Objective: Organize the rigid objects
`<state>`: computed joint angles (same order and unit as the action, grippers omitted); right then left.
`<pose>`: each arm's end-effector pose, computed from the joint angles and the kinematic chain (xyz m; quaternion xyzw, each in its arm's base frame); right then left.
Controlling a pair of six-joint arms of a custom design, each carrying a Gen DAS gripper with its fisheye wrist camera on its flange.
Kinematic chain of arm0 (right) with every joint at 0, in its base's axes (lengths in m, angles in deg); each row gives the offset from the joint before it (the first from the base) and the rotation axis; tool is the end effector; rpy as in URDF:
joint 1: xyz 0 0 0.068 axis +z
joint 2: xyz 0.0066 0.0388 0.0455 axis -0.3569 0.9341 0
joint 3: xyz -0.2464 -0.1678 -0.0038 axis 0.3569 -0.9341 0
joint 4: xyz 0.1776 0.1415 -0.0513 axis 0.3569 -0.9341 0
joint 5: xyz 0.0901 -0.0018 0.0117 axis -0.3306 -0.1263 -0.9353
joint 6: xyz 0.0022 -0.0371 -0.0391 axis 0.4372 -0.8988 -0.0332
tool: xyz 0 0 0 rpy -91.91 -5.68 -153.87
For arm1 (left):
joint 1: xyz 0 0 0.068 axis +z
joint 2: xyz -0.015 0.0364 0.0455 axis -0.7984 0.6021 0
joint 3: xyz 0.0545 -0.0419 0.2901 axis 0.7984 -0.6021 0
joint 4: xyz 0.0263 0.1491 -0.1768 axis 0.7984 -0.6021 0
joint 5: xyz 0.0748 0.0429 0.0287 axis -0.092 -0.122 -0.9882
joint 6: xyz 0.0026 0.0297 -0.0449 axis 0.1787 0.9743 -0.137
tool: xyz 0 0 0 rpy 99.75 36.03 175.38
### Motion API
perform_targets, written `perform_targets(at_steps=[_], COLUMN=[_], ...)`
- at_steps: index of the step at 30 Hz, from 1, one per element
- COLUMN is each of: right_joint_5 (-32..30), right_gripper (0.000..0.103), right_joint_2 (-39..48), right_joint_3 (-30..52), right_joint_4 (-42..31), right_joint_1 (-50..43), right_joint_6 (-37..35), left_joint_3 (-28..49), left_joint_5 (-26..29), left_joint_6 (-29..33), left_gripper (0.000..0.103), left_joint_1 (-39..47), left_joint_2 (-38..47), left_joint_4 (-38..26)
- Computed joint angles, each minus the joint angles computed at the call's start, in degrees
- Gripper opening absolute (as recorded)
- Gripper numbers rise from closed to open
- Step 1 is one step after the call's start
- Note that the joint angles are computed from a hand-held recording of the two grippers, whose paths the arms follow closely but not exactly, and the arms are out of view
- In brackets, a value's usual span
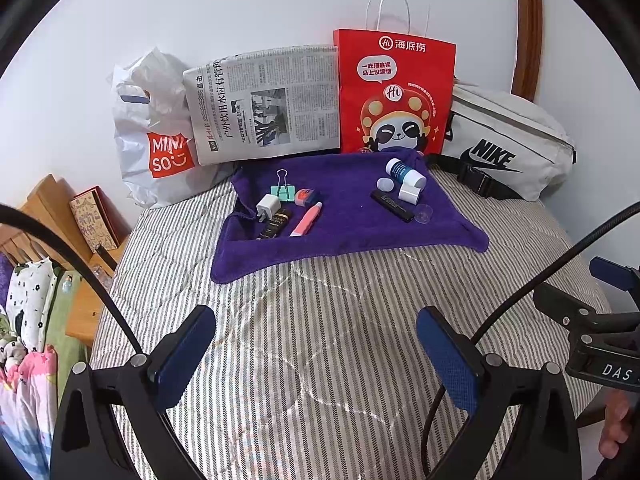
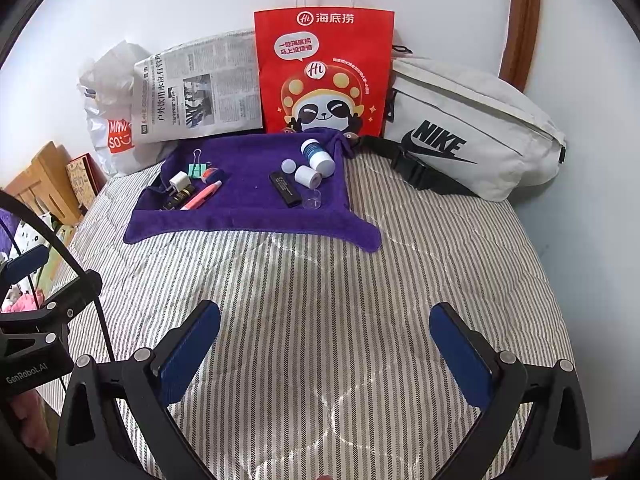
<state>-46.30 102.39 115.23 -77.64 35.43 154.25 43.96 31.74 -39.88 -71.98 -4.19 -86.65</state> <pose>0.1895 0.2449 0.2941 0.1997 0.9226 -0.0900 0.3176 0.2770 -0.0988 0.3049 0.2477 0.8969 -0.0728 0.3590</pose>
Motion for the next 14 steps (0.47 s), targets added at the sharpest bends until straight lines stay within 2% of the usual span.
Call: perform_targets(at_steps=[14], right_joint_5=[0.2], right_gripper=[0.103], right_joint_2=[-0.4], right_joint_3=[-0.9], right_joint_4=[1.0], right_joint_1=[0.2], right_joint_6=[-0.3], left_joint_3=[-0.3], left_joint_5=[1.1], left_joint_6=[0.8], left_gripper=[0.102], left_joint_1=[0.7], left_joint_2=[-0.3], left_joint_4=[1.1])
